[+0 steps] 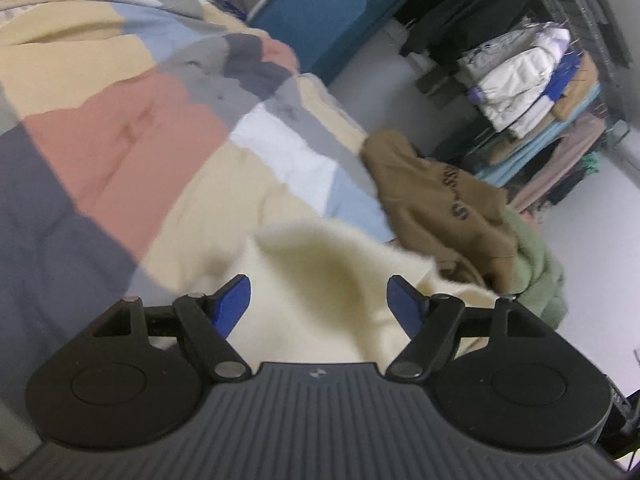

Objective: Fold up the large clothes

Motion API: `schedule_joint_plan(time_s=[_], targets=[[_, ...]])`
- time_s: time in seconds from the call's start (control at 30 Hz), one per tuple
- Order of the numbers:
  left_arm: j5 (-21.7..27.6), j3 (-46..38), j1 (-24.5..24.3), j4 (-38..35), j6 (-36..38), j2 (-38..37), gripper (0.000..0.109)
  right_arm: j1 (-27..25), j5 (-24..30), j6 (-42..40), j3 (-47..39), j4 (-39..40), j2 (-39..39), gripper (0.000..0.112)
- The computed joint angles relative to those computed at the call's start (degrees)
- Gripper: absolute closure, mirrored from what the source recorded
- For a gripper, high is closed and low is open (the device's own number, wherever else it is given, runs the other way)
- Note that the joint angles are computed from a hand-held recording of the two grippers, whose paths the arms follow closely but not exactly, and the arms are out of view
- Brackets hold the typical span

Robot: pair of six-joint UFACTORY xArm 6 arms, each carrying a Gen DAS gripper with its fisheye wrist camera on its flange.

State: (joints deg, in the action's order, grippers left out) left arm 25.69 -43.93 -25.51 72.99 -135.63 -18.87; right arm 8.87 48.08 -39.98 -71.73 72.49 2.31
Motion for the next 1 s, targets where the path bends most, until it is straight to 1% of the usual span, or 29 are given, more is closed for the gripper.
schedule_joint_plan(time_s=[0.07, 0.17, 0.3, 0.4, 0.47, 0.53, 0.6, 0.67, 0.73, 0.77, 0.8, 0.83, 0.9, 0.93, 1.0], targets=[[-0.3, 0.5, -0.1, -2.4, 3.1, -0.2, 0.030, 1.0, -2.8, 0.6, 0.1, -4.0, -0.5, 0.039], [2.9, -0.6, -1.7, -7.5, 9.9, 0.9, 0.030, 2.7, -7.3, 3.3, 0.6, -11.6, -0.3, 0.040], [3.8, -2.6, -2.3, -9.9, 13.3, 3.4, 0.030, 3.9, -11.8, 5.0, 0.9, -17.5, 0.9, 0.040], [5.3, -3.7, -2.8, -11.3, 15.9, 5.2, 0.030, 5.2, -15.2, 7.0, 0.4, -23.1, 2.7, 0.044], [5.5, -4.4, -2.7, -12.4, 17.0, 6.2, 0.030, 6.2, -17.1, 7.0, -0.3, -25.9, 4.2, 0.044], [5.9, -4.6, -2.8, -13.5, 17.7, 6.6, 0.030, 7.5, -19.2, 7.7, -0.8, -30.3, 5.5, 0.044], [5.9, -4.1, -2.8, -11.9, 15.8, 6.3, 0.030, 8.9, -22.1, 9.0, -0.5, -36.1, 6.2, 0.044], [4.8, -3.6, -2.2, -11.6, 15.0, 6.3, 0.030, 10.0, -24.7, 10.0, 0.1, -41.3, 7.0, 0.046], [4.5, -3.6, -2.0, -11.7, 15.0, 6.6, 0.030, 10.7, -27.0, 13.5, 0.9, -49.0, 7.5, 0.057], [4.7, -3.8, -2.1, -11.7, 15.1, 6.7, 0.030, 10.9, -28.5, 15.7, 1.4, -53.0, 7.7, 0.061], [4.7, -3.7, -2.0, -11.7, 15.4, 6.7, 0.030, 11.1, -30.2, 17.8, 2.1, -56.6, 7.6, 0.067], [4.9, -3.8, -2.0, -11.5, 15.6, 6.8, 0.030, 11.1, -31.9, 19.5, 2.9, -59.0, 7.4, 0.077], [5.7, -3.9, -2.5, -11.1, 15.3, 6.7, 0.030, 10.8, -34.7, 24.4, 3.9, -63.8, 7.0, 0.090], [6.0, -3.9, -2.6, -10.6, 14.6, 6.6, 0.030, 10.4, -36.0, 26.6, 4.3, -65.0, 6.6, 0.092], [6.3, -3.8, -2.9, -8.7, 12.9, 6.1, 0.030, 9.7, -38.0, 28.3, 4.7, -63.1, 6.1, 0.094]])
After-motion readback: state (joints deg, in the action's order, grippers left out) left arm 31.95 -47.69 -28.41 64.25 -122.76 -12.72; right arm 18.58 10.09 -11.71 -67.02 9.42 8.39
